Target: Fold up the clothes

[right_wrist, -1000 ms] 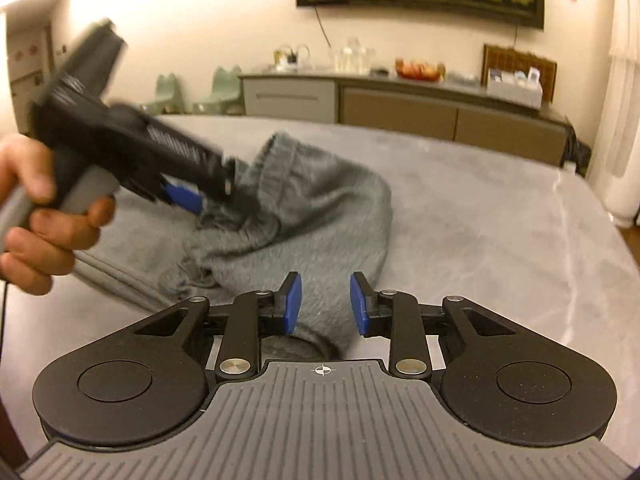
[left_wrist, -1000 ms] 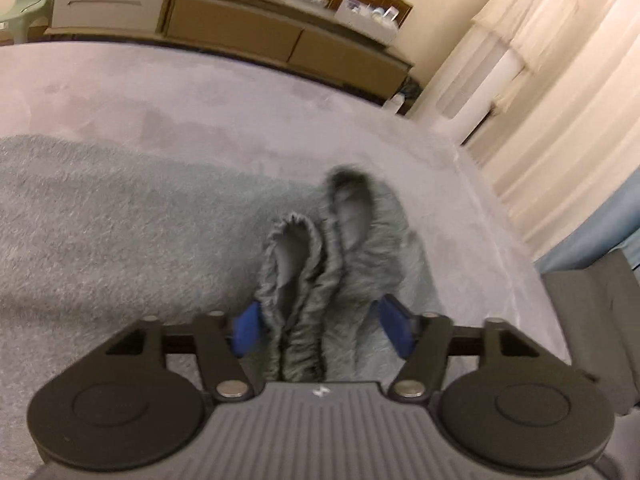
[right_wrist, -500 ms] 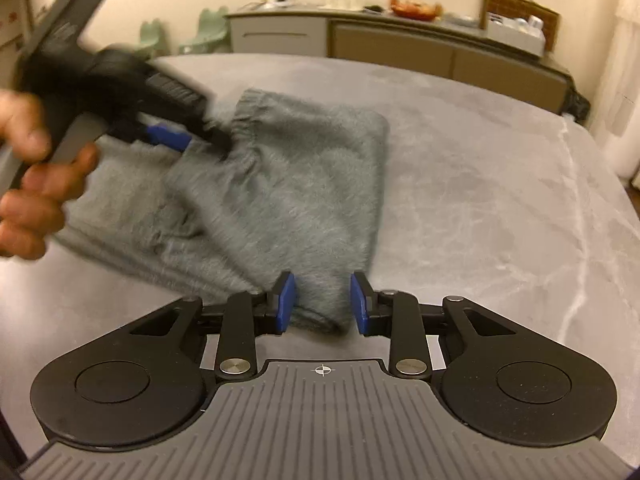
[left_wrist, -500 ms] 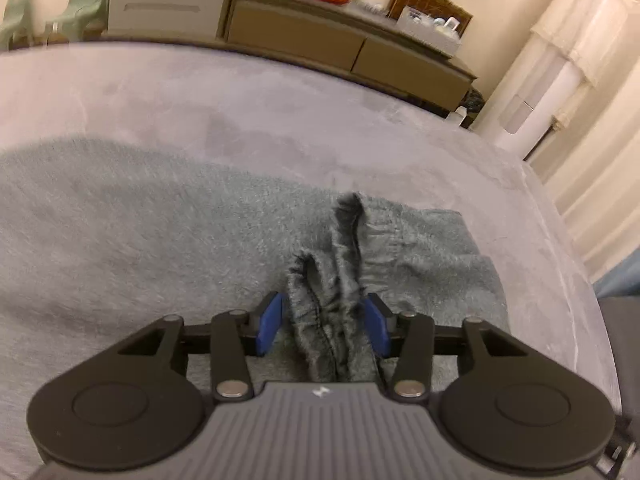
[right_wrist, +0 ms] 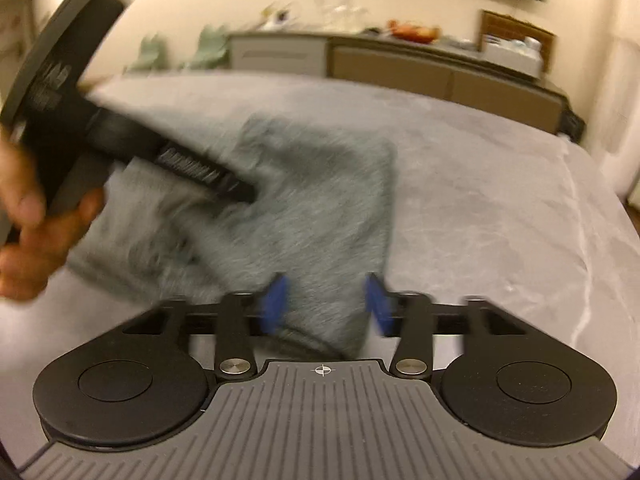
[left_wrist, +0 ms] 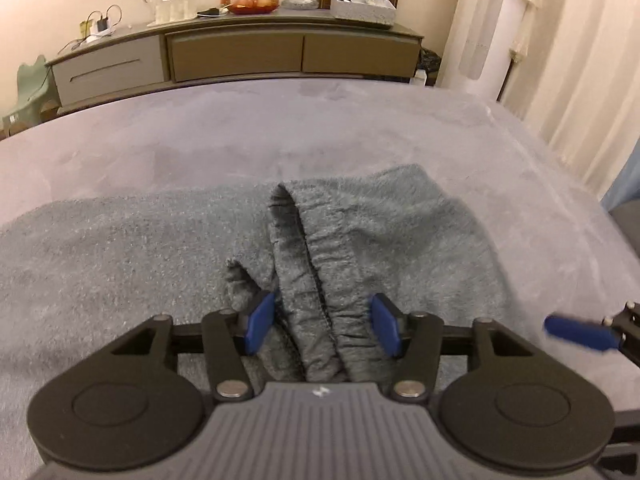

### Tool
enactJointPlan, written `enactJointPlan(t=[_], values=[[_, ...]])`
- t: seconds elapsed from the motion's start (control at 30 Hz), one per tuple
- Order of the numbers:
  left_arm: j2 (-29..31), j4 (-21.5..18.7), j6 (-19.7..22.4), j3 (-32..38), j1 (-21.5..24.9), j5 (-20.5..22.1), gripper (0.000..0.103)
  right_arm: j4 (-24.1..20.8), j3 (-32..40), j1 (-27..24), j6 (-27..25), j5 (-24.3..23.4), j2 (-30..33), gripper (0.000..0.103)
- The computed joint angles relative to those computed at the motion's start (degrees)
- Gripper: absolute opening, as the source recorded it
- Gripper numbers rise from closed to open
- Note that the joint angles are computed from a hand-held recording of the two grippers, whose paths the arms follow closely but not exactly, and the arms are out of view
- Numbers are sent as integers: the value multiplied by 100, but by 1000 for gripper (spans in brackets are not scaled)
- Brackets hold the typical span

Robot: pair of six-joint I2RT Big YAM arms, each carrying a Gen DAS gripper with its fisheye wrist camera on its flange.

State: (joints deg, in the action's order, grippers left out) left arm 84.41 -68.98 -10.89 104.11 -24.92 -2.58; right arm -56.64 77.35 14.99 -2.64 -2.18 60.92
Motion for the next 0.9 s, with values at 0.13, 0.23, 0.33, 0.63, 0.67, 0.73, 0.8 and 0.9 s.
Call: enactJointPlan(t=[0.13, 0.23, 0.33, 0.63, 0.67, 0.73, 0.8, 0.9], values=[[234, -115, 315, 680, -260, -84, 90, -161, 67, -63, 137, 148, 141, 36], [807, -737, 549, 1605, -482, 182, 91, 82, 0, 177, -1, 250, -28, 3], [1248, -1348, 836, 2207, -546, 473, 74, 499, -61, 622, -213, 645, -317, 3], [-267, -556, 435, 551, 1134, 1727, 9, 1002, -69, 1035, 52, 51, -415, 44], [-385, -613, 464, 345, 1456, 1897, 9, 1051, -11, 1010, 198, -210, -378, 44], [-450, -796, 596, -4, 1938, 2069, 11, 988, 129, 1071, 330, -402, -168, 43], [-496, -758, 721, -375, 2139, 2082, 15, 898, 268, 1211, 398, -423, 115, 32], [-684, -342, 601, -870, 2252, 2169, 26, 696, 483, 1498, 383, -210, 590, 21]])
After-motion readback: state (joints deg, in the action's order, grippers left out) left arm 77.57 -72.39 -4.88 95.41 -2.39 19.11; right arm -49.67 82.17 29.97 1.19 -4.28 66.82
